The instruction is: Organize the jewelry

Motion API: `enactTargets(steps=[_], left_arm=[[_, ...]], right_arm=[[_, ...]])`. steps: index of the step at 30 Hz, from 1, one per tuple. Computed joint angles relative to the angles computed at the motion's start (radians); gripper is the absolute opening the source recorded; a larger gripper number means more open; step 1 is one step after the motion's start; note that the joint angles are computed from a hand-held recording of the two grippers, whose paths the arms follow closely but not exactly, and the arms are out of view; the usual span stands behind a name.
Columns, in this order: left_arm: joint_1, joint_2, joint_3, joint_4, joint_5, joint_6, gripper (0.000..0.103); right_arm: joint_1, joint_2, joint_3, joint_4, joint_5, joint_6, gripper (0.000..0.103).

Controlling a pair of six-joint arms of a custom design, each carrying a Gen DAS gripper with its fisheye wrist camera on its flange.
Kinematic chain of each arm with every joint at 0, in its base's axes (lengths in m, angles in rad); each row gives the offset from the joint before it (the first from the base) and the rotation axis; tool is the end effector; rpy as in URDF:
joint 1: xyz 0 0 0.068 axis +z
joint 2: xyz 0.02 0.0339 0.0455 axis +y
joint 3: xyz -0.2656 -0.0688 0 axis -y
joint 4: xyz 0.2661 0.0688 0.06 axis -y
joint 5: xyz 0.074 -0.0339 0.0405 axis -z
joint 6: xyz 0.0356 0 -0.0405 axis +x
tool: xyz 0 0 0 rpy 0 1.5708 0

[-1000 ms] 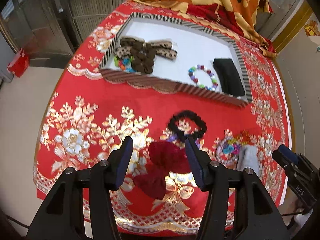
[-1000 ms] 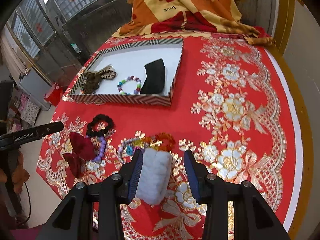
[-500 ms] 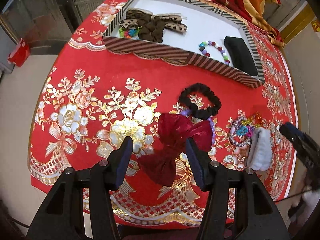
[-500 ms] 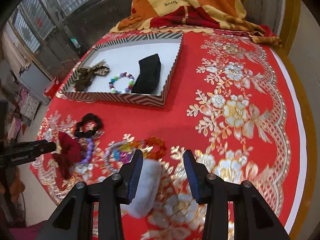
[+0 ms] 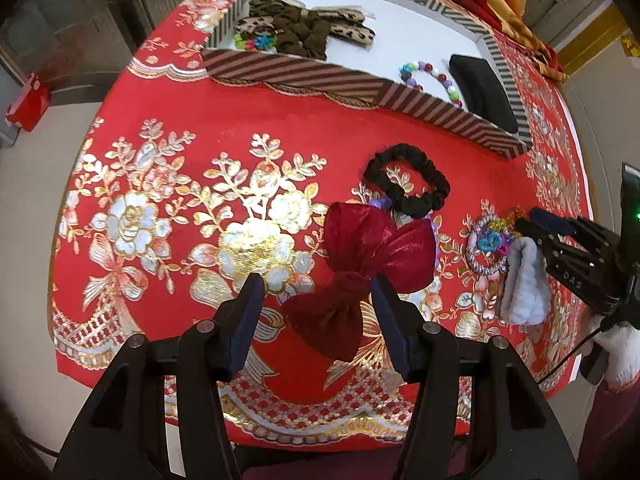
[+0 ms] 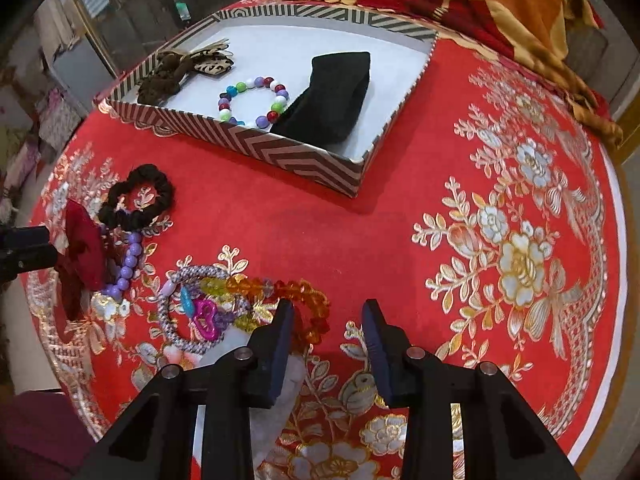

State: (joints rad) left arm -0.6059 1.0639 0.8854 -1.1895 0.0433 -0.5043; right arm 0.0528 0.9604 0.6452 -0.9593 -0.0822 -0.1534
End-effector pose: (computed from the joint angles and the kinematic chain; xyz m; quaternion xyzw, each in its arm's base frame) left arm 0.1517 -0.1070 0.2502 0.0527 0.9932 -0.0716 0.0747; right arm 0.1709 0.0120 0.2010 -0.1077 0.9823 0.0332 0.1493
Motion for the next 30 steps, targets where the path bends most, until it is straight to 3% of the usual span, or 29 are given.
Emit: enactTargets(steps=[5, 7, 15, 16, 17, 19, 23, 30], left_arm=[[-0.041, 0.042, -0.01, 0.036, -0.002, 0.007, 0.056], [-0.06, 0.067, -0.015, 0.056, -0.011, 0.0, 0.056], [-0.099, 0.1, -0.042, 0.138, -0.026, -0.013, 0.055], [-0.097, 0.097, -0.047, 0.146, -0.022, -0.014, 0.051], [-0.093, 0.091, -0.053, 0.158, -0.012, -0.013, 0.038], [-0.087, 0.095, -0.055, 0.167, -0.001, -0.01, 0.023], [-0.057, 0.053, -0.062, 0.152, 0.006, 0.006, 0.017], [0.032, -0.01, 0.011, 0.065, 0.021, 0.073, 0.016]], right_arm=[[0.016, 0.002, -0.009, 0.042, 0.024, 0.023, 0.019], [-0.005, 0.014, 0.0, 0.044, 0.003, 0.015, 0.009], [-0.095, -0.024, 0.042, 0.002, -0.119, 0.029, 0.009], [-0.096, -0.038, 0.051, -0.01, -0.131, 0.036, 0.009], [-0.097, -0.051, 0.06, -0.023, -0.144, 0.042, 0.009], [-0.074, -0.085, 0.078, -0.051, -0.149, 0.07, 0.009], [-0.041, -0.122, 0.123, -0.082, -0.162, 0.106, 0.009], [-0.021, -0.145, 0.214, -0.108, -0.184, 0.132, 0.009]])
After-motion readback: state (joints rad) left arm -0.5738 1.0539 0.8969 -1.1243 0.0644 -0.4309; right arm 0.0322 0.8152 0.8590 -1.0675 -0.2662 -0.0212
